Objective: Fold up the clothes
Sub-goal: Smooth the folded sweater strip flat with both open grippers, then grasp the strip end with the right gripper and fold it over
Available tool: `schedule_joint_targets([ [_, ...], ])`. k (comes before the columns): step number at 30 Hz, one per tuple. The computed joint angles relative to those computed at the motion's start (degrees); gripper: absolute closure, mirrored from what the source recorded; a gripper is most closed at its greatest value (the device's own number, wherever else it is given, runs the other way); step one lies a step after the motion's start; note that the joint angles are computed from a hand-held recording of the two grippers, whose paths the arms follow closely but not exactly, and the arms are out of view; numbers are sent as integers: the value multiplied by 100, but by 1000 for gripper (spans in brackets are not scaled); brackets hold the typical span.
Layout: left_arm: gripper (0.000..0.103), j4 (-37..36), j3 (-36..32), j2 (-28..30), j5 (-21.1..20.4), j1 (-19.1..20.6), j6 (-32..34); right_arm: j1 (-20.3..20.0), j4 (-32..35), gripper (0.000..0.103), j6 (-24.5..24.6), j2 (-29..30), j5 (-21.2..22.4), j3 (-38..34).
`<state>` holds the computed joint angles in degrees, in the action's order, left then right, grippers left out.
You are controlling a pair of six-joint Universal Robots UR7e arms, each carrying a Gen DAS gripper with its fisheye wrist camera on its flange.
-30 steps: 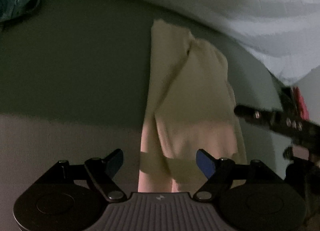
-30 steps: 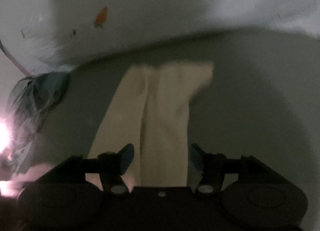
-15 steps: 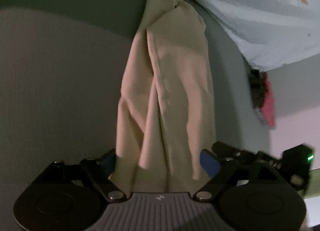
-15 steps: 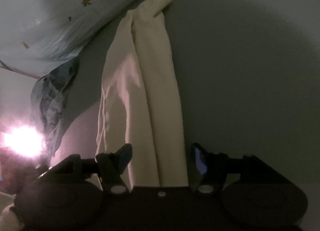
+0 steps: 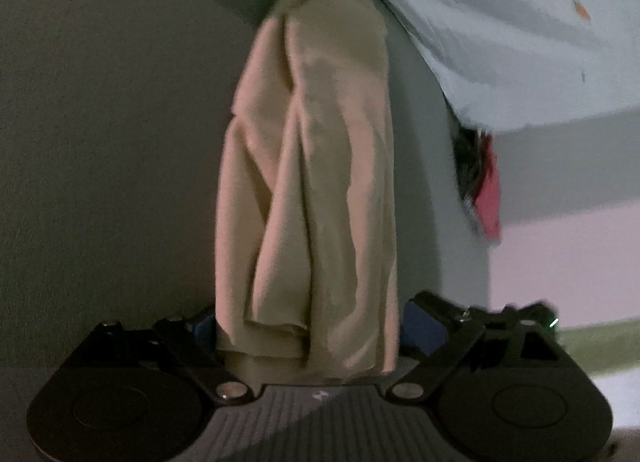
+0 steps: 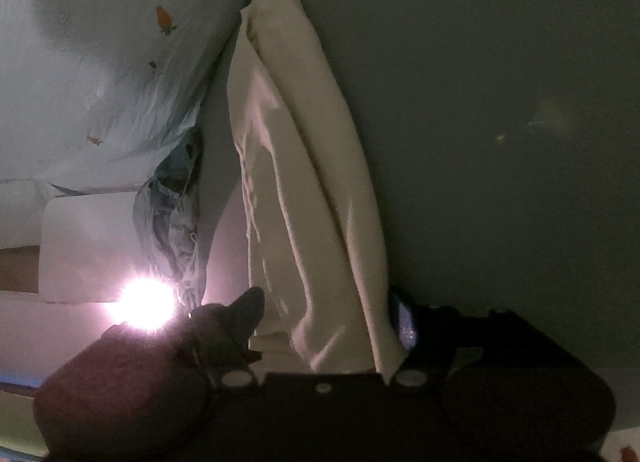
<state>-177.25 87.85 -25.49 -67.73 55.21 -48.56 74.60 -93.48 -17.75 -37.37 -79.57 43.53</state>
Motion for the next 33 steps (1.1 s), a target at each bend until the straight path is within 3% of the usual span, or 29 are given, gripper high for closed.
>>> schedule_joint_targets([
  [1,19,139,-57,15,77,-32,92,15,-91,39,1,-38,-25,91],
  [2,36,244,-73,9,150,-54,142,48,-259,46,34,-92,-155,225],
  [3,55,345,-74,-4,220,-66,132,100,-493,65,44,-150,-401,380],
  [5,67,491,-65,-25,329,-77,77,241,-939,96,-22,-245,-1037,630],
  [9,64,461,-13,-62,258,-50,-7,318,-1212,85,-261,-379,-1137,898],
  [10,62,425,4,-73,203,-36,-15,319,-1162,80,-297,-371,-1091,883],
  [12,56,277,-15,-46,34,26,-65,265,-913,58,-283,-345,-787,798],
  [13,56,194,-16,-29,-23,51,-103,242,-876,58,-253,-350,-700,800],
  [17,59,-126,7,50,-61,74,-229,233,-921,64,-126,-327,-696,823],
  [19,87,-125,-44,110,59,33,-210,256,-856,89,-80,-241,-755,712],
  [20,89,-65,-79,128,129,10,-214,282,-887,94,-64,-236,-813,720],
  [22,90,-213,9,82,122,-16,-205,321,-948,94,-86,-275,-832,780],
  [27,92,-1102,637,-349,-109,-178,-256,247,-687,95,-569,-666,289,908],
  [30,92,-1325,1041,-715,-177,-494,-214,187,-187,95,-507,-880,756,803],
  [33,92,-1880,1426,-829,-362,-682,-798,78,188,95,-207,-1149,1001,951],
])
